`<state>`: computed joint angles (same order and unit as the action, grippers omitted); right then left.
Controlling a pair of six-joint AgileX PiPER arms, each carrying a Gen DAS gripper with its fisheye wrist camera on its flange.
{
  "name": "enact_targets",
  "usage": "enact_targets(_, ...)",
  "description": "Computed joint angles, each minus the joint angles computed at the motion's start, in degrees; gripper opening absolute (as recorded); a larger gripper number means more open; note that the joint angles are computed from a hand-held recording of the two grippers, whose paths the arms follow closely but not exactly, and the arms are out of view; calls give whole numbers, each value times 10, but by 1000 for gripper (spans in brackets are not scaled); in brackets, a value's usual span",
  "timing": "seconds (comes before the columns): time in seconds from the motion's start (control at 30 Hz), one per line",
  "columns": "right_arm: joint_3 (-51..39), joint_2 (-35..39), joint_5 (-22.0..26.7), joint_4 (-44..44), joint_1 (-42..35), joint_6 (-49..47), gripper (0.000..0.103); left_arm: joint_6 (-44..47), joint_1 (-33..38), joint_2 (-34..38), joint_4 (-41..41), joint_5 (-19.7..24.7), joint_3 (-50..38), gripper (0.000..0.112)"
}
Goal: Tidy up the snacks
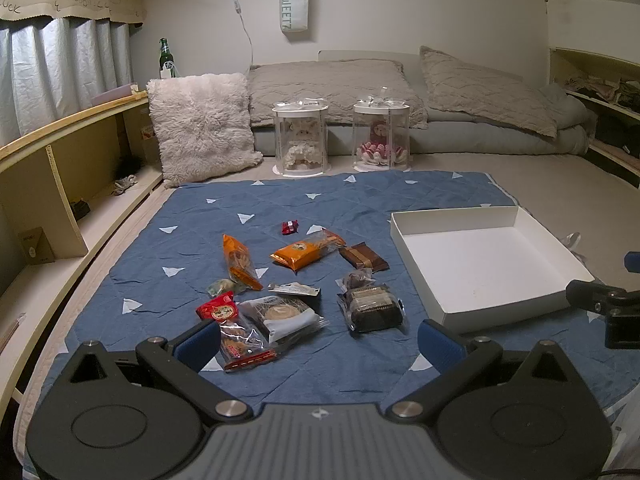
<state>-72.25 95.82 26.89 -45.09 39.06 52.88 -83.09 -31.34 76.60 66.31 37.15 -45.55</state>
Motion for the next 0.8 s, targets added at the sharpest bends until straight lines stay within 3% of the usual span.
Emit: enact_targets(0.8, -8, 2, 0, 6, -2, -6, 103, 14, 9, -7, -19, 1, -7, 103)
